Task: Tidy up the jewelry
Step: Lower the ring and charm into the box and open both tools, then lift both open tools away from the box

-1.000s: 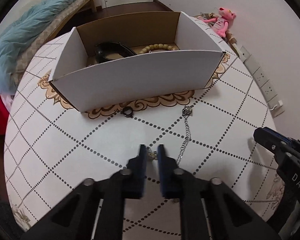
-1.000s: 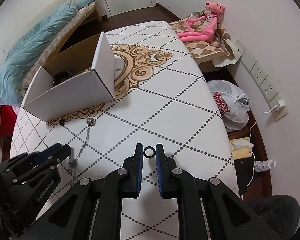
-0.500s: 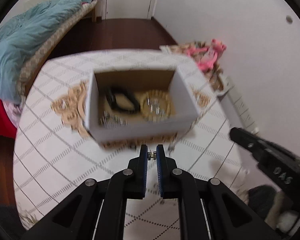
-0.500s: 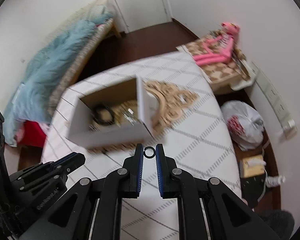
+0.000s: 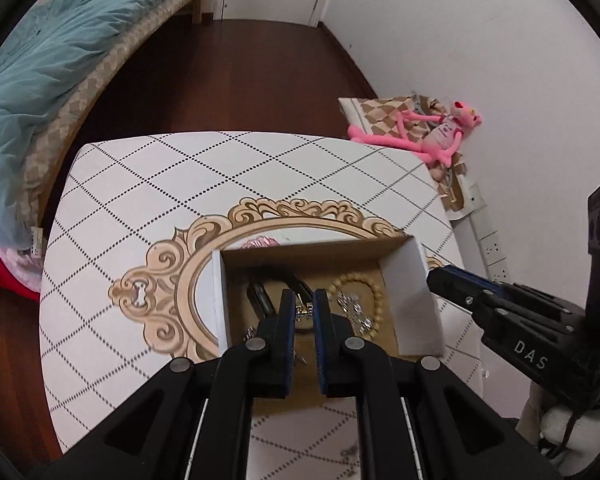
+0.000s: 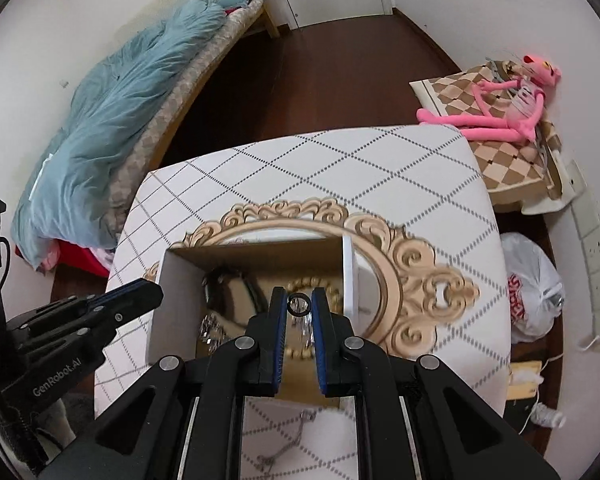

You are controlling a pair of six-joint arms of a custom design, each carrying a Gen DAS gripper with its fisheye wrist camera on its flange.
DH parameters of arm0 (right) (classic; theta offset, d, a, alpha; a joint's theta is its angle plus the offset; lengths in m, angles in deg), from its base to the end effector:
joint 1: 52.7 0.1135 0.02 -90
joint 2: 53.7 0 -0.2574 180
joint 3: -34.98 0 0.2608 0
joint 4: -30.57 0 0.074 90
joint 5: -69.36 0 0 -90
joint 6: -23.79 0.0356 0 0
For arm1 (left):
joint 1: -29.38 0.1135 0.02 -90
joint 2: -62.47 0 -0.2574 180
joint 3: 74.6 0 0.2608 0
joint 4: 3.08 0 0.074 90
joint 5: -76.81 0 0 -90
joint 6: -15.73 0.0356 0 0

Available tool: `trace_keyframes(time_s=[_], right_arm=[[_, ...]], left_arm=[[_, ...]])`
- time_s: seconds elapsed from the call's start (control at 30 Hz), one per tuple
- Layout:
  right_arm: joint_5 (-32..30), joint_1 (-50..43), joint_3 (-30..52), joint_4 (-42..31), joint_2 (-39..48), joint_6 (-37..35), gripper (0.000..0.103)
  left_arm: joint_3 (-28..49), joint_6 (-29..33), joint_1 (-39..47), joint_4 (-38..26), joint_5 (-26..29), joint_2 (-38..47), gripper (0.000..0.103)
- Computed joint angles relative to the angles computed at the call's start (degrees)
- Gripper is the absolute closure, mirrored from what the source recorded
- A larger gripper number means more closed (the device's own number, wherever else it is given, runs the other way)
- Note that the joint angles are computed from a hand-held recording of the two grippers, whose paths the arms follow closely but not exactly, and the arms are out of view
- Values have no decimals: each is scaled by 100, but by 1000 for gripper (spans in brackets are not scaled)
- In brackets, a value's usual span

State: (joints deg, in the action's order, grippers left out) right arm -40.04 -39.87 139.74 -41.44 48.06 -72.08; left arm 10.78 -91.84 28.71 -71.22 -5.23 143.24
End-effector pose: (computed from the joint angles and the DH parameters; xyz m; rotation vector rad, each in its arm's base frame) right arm 0.3595 0.0940 0.2787 -0.5337 2.7043 0.5010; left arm 0.2873 -0.0083 0.2907 -0.3522 2.6704 -0.2854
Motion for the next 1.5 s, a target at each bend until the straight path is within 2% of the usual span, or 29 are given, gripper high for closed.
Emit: trace_keyframes(time_s=[0.13, 0.27, 0.33, 0.4, 0.43, 0.47, 0.53, 0.63, 0.7, 0.77, 0.8, 0.87, 0.93, 1.0, 1.2, 1.5], right_arm=[[165, 128, 713, -342, 606, -45, 90], [246, 133, 1079, -521, 947, -27, 89], [248, 84, 1127, -532, 987, -4, 83], [205, 42, 1152, -528, 988, 31, 71], [172, 6, 1129, -506, 947, 37, 65], [184, 12, 1072, -459, 890, 57, 64], [239, 12, 1010, -402, 795, 48, 64], [397, 7, 845, -296, 586, 25, 63], [554, 16, 719, -215, 449, 2, 50], [847, 70, 520, -105, 260, -17, 34], [967, 94, 415, -57, 174, -29, 31], [1295, 168, 147, 47, -18, -45, 16], [1560, 235, -150, 128, -195, -98, 7], [1747, 295, -440, 190, -361, -148, 6], [1923, 452, -1205, 432, -885, -146, 1], [1910, 552, -1406, 322, -1383, 32, 1]], left_arm=[[335, 68, 124, -130, 82, 488, 95], [595, -43, 231, -320, 182, 774, 94], [704, -118, 247, -406, 85, 838, 94], [750, -140, 245, -451, -82, 822, 87], [768, -137, 239, -468, -196, 803, 75], [781, -139, 219, -490, -348, 776, 53], [703, -175, 205, -457, -642, 641, 35], [577, -187, 222, -484, -855, 451, 35], [481, -165, 209, -502, -999, 332, 35], [292, -187, 128, -474, -1214, 127, 34], [212, -210, 78, -452, -1302, 47, 31], [32, -267, -39, -430, -1503, -122, 11], [-154, -327, -156, -395, -1659, -291, 9], [-318, -436, -286, -442, -1870, -401, 1], [-687, -639, -474, -503, -2088, -686, 0], [-729, -887, -697, -827, -2289, -1158, 0]])
